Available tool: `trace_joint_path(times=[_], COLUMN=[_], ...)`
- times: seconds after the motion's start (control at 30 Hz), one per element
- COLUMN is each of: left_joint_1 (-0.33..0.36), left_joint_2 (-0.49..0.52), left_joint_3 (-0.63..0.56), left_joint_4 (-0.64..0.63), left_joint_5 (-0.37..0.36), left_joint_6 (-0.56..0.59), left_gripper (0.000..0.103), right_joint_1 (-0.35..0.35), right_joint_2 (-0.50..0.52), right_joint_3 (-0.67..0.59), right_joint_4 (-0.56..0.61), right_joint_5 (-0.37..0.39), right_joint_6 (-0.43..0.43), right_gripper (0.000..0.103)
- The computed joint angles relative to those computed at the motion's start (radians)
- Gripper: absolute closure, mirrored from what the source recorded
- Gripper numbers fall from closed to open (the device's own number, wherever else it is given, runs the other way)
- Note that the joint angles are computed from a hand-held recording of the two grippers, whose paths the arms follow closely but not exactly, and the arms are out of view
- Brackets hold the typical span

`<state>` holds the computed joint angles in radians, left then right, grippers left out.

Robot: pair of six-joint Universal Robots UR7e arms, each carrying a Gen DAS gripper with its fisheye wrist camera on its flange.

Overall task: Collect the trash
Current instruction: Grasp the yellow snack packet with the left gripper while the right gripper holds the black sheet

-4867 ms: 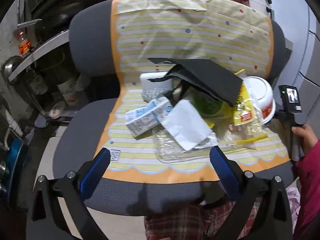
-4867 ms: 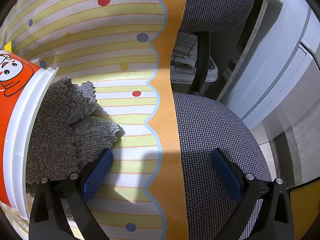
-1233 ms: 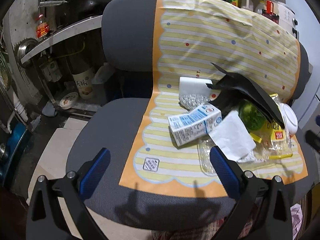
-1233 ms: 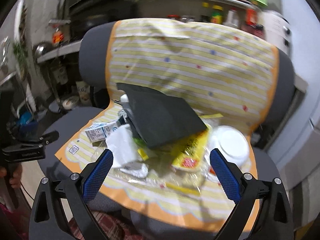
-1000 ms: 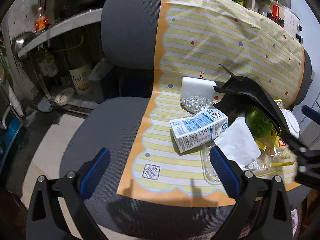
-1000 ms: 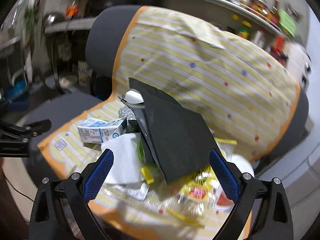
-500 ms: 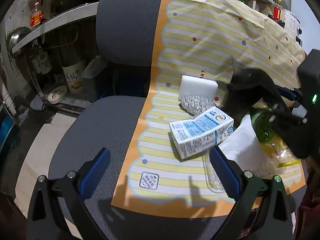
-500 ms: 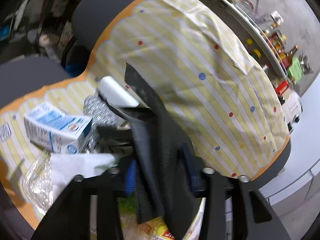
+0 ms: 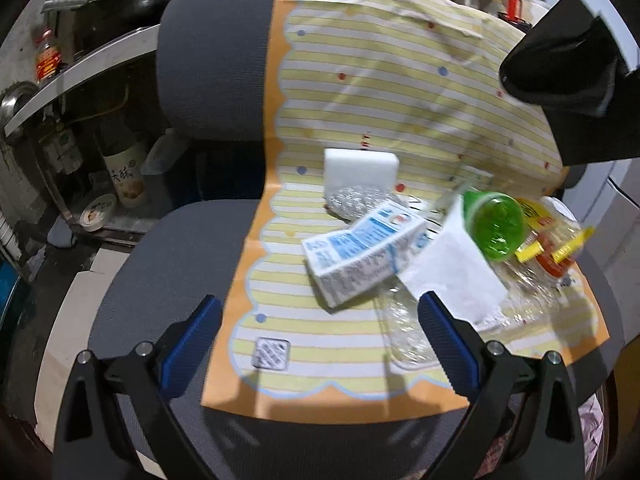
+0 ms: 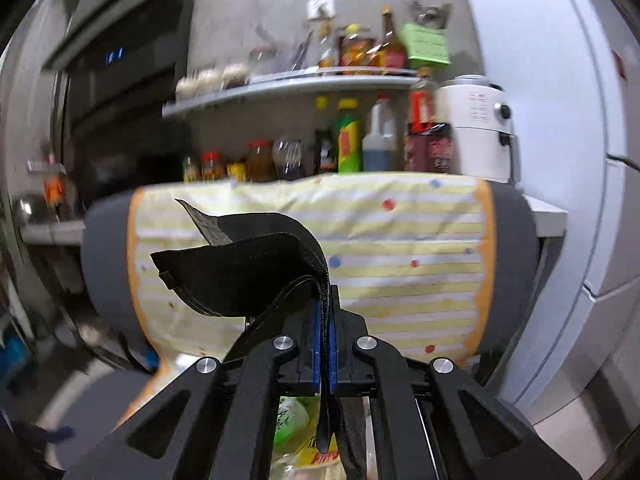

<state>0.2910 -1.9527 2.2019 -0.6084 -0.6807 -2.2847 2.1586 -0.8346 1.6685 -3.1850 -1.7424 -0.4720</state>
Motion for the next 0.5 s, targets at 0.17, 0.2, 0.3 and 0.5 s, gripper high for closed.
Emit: trace_joint_path(times=[0.17, 0.2, 0.3, 0.5], left_joint_1=[0.001, 0.002, 0.009, 0.028], left_joint_2=[0.044, 0.056, 0.094, 0.165], left_joint_3=[0.011, 0.012, 0.015, 0.024], left_joint_4=[-0.096, -0.117, -0.184, -0.342], left_joint_5=[0.023, 0.030, 0.054, 0.104], left_joint_6=[0.066, 0.085, 0.143, 0.273], left_gripper=[0.008, 0.008, 0.009, 0.021], right_joint_1=[-0.047, -0.054, -0.080, -0.153], right_joint_2=[-0.161, -0.192, -0.285, -0.405], right_joint_3=[0.119, 0.153, 0.261, 0.410], right_joint_4=[0.134, 0.138, 0.117, 0.098], right_joint_5=[0.066, 0.068, 0.036, -0.038], right_joint_6=[0.067, 0.072, 0.071, 0.083], right_gripper=[0.100, 0.100, 0.100, 0.099])
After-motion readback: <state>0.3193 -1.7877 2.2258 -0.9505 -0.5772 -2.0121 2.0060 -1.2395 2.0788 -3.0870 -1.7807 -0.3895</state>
